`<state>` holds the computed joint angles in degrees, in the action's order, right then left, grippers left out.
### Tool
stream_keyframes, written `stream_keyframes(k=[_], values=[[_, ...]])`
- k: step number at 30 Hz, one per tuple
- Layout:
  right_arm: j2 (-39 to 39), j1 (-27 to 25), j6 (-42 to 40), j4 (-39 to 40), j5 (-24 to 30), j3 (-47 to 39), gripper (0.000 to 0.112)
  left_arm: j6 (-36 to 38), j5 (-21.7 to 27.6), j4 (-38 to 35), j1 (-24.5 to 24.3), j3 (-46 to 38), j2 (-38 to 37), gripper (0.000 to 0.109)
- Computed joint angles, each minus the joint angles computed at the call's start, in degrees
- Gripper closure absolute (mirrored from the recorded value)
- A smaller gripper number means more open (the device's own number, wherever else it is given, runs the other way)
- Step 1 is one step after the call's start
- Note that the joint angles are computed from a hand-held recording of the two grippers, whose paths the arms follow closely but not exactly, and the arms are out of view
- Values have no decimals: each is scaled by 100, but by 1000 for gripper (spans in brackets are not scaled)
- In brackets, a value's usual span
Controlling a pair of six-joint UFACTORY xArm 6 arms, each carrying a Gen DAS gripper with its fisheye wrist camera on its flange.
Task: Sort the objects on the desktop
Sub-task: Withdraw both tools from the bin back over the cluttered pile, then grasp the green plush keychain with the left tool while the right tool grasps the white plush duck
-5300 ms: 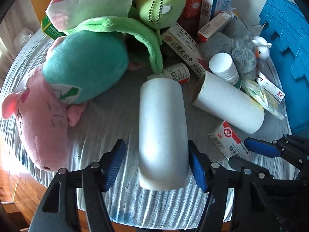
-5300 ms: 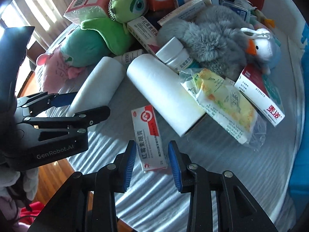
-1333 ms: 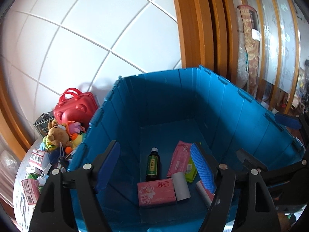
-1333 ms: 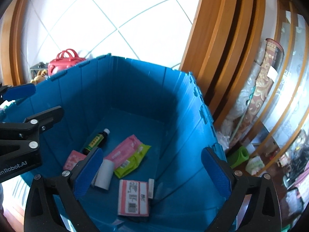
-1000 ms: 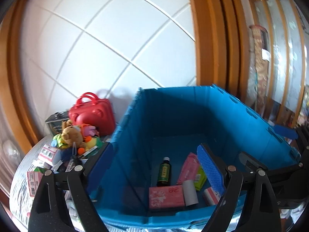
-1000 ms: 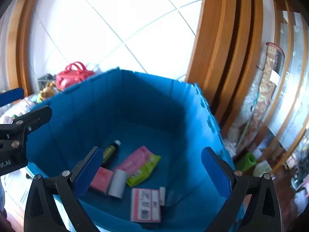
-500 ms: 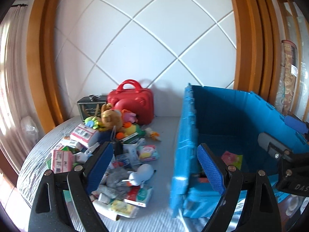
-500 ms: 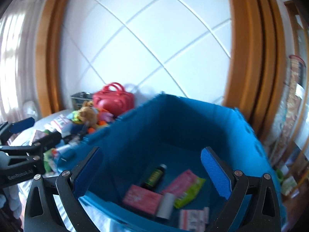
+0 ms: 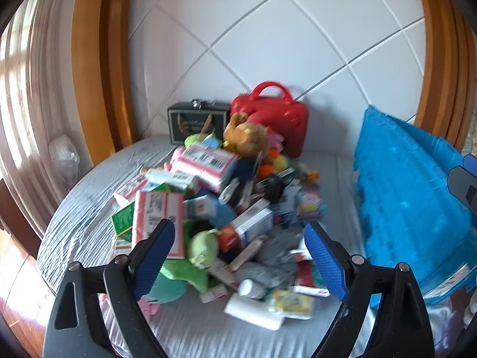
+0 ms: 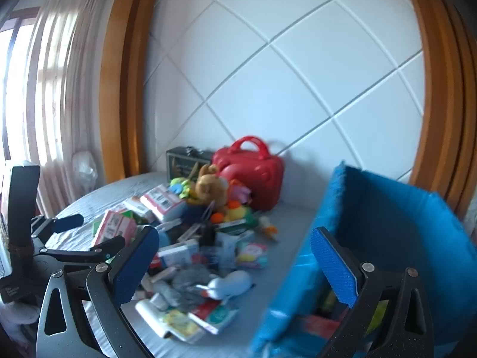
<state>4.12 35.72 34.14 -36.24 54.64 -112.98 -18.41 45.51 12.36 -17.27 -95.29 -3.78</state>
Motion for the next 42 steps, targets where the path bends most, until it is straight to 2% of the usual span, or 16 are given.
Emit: stream_keyframes(k=[3, 7, 13, 16, 21, 25, 26, 30, 34, 38, 39, 41, 42], values=[[609, 61, 129, 286, 290, -505, 9, 663, -188, -587, 417, 349, 31, 19], [1209, 121, 493, 498, 777, -918, 9, 1578, -188, -1450, 846, 575, 241, 19], [1498, 36, 647, 947, 1164, -815, 9, 2189, -89, -1982, 963, 463, 741, 20], [1600, -86, 539, 1144, 1213, -732, 9, 2179, -130, -1970, 888, 338, 998, 28], [1686, -365, 543, 1737, 1230, -528, 9, 2047, -3, -1775, 760, -121, 1568, 49], [1666, -564, 656, 2165, 1059, -209, 9, 1773, 102, -1333, 713, -478, 1949, 52], [1663, -613, 711, 2245, 996, -146, 9, 1776, 132, -1310, 729, -570, 2031, 60], [1765, -805, 1038, 2316, 801, -98, 9, 2109, 352, -2067, 955, -974, 2320, 60], [2166, -972, 1047, 2458, 836, -568, 9, 2298, 395, -2128, 964, -1087, 2409, 60], [2776, -1064, 962, 2560, 1213, -1387, 10, 2352, 449, -2062, 929, -1166, 2469, 60], [2910, -1081, 932, 2593, 1302, -1572, 12, 2369, 485, -2052, 932, -1200, 2477, 60], [3203, -1101, 886, 2660, 1498, -1966, 29, 2391, 518, -2046, 923, -1232, 2495, 60], [3320, -1118, 856, 2726, 1576, -2108, 34, 2417, 565, -2062, 938, -1290, 2520, 60]])
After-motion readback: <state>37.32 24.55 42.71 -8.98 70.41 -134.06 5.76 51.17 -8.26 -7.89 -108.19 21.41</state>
